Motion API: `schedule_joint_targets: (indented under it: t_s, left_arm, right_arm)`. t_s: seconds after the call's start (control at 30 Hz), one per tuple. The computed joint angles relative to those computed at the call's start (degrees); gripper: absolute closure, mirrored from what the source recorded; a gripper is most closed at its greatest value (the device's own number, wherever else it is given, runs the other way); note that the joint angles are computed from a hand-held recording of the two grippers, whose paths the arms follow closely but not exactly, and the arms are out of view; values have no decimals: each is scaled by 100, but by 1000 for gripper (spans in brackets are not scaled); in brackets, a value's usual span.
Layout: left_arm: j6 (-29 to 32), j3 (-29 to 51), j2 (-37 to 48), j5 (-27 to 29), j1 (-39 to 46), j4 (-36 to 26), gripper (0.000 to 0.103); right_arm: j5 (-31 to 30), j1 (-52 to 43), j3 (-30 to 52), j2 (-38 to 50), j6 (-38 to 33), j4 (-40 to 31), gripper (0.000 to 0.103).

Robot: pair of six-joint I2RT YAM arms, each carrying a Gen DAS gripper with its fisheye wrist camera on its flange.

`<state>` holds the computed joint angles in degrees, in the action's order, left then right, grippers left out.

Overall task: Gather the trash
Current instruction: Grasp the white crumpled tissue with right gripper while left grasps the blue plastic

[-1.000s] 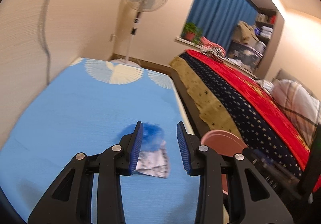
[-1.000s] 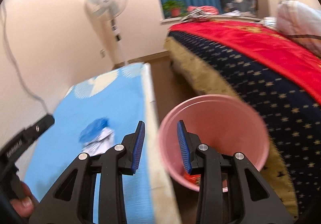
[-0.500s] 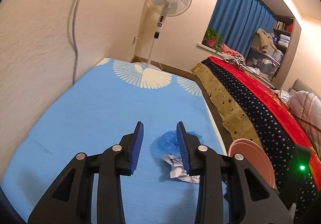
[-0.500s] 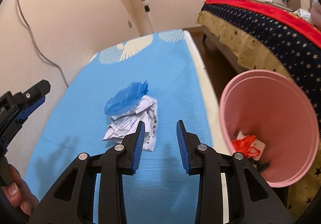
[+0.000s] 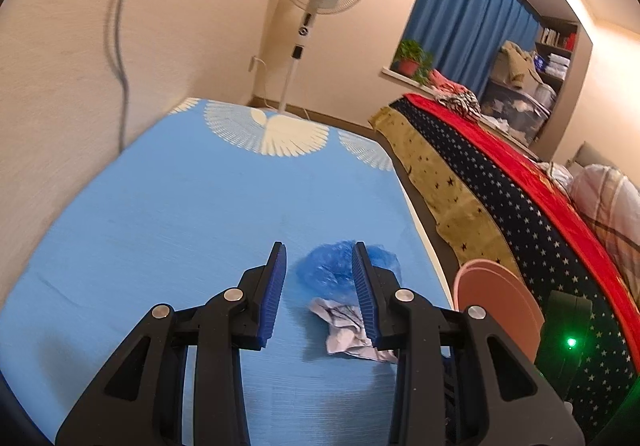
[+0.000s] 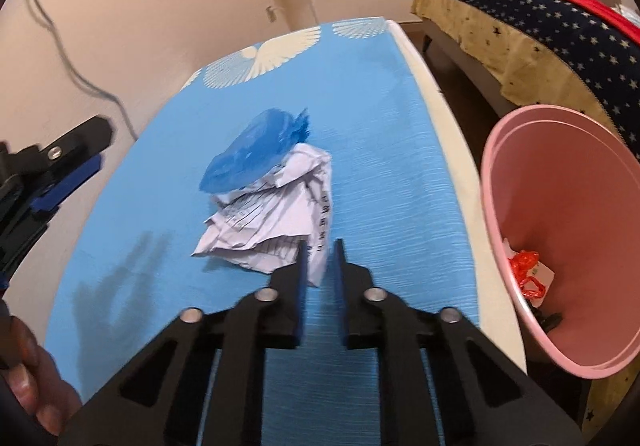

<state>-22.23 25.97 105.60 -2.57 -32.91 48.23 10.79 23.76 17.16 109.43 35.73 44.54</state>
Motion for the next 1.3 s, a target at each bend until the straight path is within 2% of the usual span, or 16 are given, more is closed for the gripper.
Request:
schedule_joint_targets:
  t_s: [0.07,0.23,0.57,0.73,0.9,1.07,1.3]
  left_arm:
    - [2,65,105,56,-27,20,69]
    - [-13,455,517,276,-153,-94,69]
    - [-34,1205,1134,139,-558,-615,67]
    - [-1,1613,1411,99,-650,-1241,68]
    - [-150,1600,1517,375,-482,-1296,100]
    - [-175,1297,1200,343,-445,-1094,102]
    - [-81,776,543,229,-525,-924,102]
  right_arm:
    - [-6,10,-47,-17,-8,79,103]
    - [178,50,-280,-284,-27,112,103]
    - [55,-310,-620,-426,-187,293,103]
    - [-25,-522,-735,-493,-265,331,103]
    - [-30,-619,-863,-669,-280,296,103]
    - [75,-609,-1040,-1183,-238,50,103]
    - [439,-287,-1298,-2307,-90,-714,103]
